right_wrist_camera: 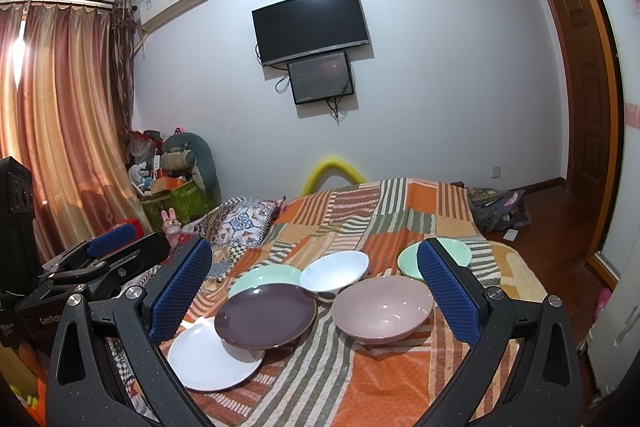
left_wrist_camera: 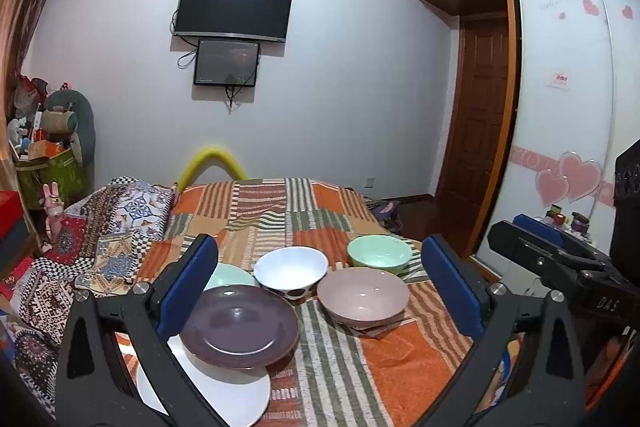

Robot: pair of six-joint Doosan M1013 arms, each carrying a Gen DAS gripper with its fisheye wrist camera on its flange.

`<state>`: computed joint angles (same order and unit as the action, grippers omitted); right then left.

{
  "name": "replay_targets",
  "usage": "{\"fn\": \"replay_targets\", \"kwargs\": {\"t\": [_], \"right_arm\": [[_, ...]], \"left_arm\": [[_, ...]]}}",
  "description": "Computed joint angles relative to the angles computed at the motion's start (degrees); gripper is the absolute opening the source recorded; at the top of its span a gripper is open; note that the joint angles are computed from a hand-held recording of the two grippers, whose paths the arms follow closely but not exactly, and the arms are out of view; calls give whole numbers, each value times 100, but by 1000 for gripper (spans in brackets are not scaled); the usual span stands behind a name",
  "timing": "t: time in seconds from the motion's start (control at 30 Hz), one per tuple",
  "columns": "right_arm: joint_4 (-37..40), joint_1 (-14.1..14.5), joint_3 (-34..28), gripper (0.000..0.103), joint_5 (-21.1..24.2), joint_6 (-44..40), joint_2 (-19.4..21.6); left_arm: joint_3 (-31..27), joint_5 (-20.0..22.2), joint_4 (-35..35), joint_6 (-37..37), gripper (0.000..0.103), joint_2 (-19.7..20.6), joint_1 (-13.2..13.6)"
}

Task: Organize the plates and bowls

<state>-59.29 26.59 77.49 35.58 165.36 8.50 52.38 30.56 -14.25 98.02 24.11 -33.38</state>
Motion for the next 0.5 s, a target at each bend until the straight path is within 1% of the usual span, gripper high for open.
{"fn": "replay_targets", "kwargs": {"t": [0.07,0.17,0.3,0.37,0.5], "right_arm": [[103,-12,-21,102,28,-82,32],[404,-65,-79,102,37,-335,92],[859,-137,-136,102,21,-684,171],[1192,-177,-191,97,20,-955,226],[1861,-265,-306,92,55,-1481,351]], "left_arm": [[-50,42,175,-113,103,51,3],[-174,208,210,-146,103,147,43],[-423,638,107,-140,103,345,160],[-561,861,134,-240,103,458,221],[-856,1280,254,-529,101,701,349]]}}
